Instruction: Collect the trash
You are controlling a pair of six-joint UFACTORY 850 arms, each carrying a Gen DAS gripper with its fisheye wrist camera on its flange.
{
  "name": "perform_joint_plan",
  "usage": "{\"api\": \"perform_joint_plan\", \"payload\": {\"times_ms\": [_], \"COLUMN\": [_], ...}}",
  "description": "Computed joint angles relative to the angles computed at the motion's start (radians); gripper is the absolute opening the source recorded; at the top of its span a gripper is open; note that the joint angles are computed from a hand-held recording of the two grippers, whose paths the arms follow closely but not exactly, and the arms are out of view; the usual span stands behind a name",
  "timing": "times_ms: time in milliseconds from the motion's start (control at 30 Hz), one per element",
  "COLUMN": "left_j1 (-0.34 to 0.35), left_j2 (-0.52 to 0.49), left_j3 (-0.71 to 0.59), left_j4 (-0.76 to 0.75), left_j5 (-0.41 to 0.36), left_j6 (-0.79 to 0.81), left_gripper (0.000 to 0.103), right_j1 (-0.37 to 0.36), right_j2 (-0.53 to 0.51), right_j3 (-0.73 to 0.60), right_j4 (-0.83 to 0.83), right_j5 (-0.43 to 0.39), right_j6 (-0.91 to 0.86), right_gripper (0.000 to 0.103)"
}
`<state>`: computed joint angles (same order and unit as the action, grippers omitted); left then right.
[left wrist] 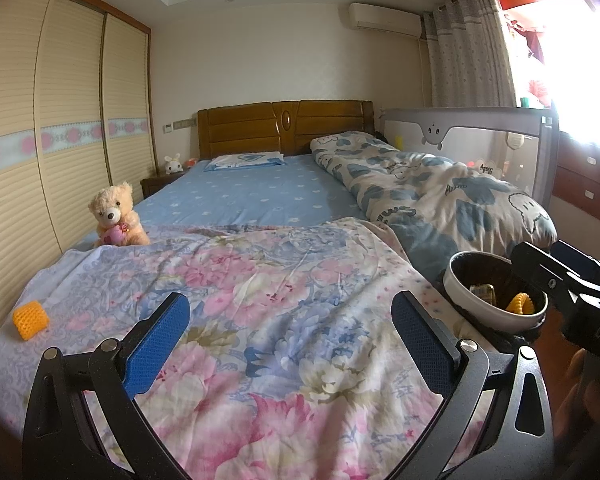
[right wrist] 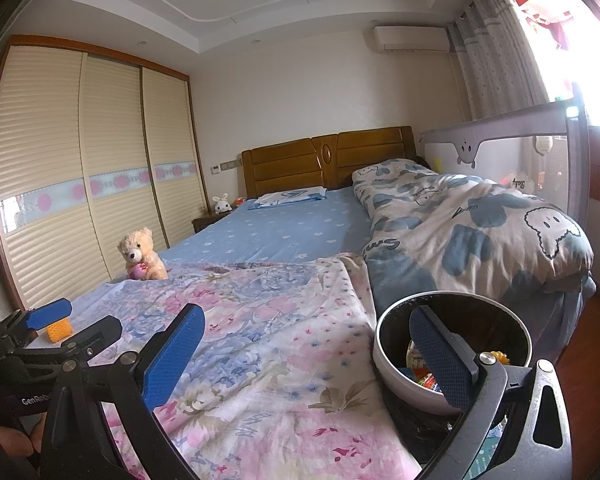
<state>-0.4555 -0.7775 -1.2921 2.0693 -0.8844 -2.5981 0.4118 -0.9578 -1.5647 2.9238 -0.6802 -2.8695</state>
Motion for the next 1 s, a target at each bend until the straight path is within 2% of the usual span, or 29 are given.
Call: {"api": "perform_joint_plan", "payload": {"times_ms": [667,1000], "left_j1": [-0.002,0.007], "left_j2": [-0.007,-0.016], "left_j3": [-0.006,0.0], "left_j4": [-0.004,0.007], "left_j5": [0.006,0.024], "left_j6": [0.001,-0.025], "left_gripper": [0.103,0.103], "right_j1": [0.0,0.009], "right_j2": [0.003,-0.007], "right_j3": [0.002,-0.017], "right_j4": [-0.003,-0.018], "right_j5": [0.001,0.037], "right_j6": [0.004,0.034], "right_gripper": [0.103,0.103]}}
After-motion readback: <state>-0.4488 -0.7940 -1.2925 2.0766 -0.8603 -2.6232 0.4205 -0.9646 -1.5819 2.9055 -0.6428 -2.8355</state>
